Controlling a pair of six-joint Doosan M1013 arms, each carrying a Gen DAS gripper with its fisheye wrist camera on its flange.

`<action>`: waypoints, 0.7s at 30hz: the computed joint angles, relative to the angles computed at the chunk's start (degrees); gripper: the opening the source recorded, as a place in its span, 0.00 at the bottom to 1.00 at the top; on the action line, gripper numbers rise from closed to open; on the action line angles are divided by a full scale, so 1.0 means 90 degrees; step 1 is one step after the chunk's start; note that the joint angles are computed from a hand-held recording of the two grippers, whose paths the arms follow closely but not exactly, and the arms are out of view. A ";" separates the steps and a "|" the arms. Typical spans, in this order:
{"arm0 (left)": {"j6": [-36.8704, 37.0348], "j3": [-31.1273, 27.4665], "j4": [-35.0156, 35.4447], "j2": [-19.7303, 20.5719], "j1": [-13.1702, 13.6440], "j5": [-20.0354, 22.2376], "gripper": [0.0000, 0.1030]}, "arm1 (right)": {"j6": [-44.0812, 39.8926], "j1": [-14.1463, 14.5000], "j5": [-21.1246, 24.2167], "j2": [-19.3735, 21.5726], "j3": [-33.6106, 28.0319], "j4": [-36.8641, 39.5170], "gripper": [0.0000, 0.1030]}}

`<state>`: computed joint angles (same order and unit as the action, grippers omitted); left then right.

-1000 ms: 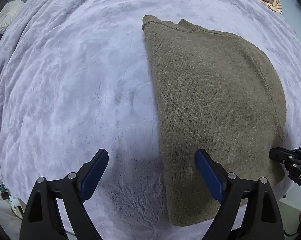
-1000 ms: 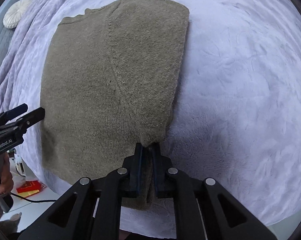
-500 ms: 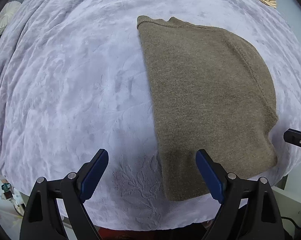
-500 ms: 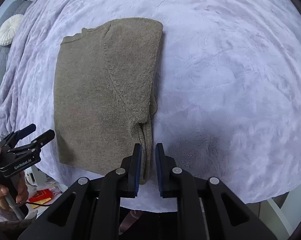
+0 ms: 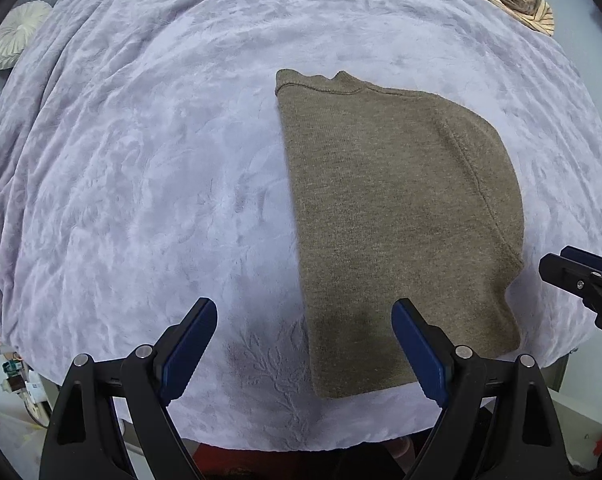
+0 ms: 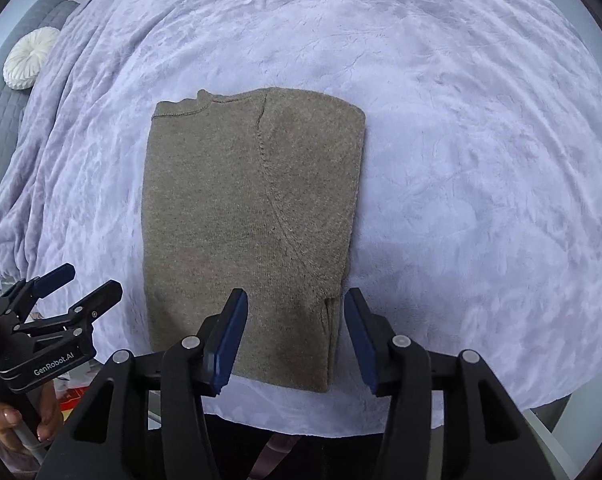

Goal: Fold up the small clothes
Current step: 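Pull the right tool back from the folded sweater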

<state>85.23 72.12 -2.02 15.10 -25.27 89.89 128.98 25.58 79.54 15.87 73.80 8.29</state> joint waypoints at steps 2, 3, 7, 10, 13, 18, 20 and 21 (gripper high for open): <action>-0.0065 -0.0015 -0.0115 0.0004 0.0017 0.0013 0.87 | -0.0009 0.0012 0.0019 0.0017 -0.0058 -0.0035 0.58; -0.0084 -0.0023 -0.0169 0.0003 0.0027 0.0007 0.87 | -0.0012 0.0025 0.0034 0.0031 -0.0089 -0.0063 0.61; -0.0047 -0.0041 -0.0119 0.0003 -0.0004 0.0005 1.00 | 0.0005 0.0047 0.0021 0.0031 -0.0144 -0.0125 0.76; 0.0016 -0.0026 -0.0077 -0.0024 -0.0034 -0.0042 1.00 | 0.0073 0.0087 -0.0001 0.0037 -0.0188 -0.0292 0.81; -0.0004 -0.0077 -0.0070 -0.0001 -0.0050 0.0010 1.00 | 0.0155 0.0133 0.0002 0.0045 -0.0235 -0.0501 0.85; -0.0178 -0.0170 -0.0085 0.0020 -0.0027 0.0003 1.00 | 0.0262 0.0217 0.0289 0.0137 -0.0404 -0.0863 0.85; -0.0258 -0.0202 -0.0110 0.0032 -0.0004 0.0010 1.00 | 0.0261 0.0194 0.0353 0.0160 -0.0429 -0.0724 0.85; -0.0290 -0.0218 -0.0105 0.0039 0.0003 0.0001 1.00 | 0.0280 0.0191 0.0426 0.0180 -0.0455 -0.0707 0.85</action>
<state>82.62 70.16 -2.97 15.45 -25.24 89.90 131.50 27.30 83.38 17.49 69.71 1.93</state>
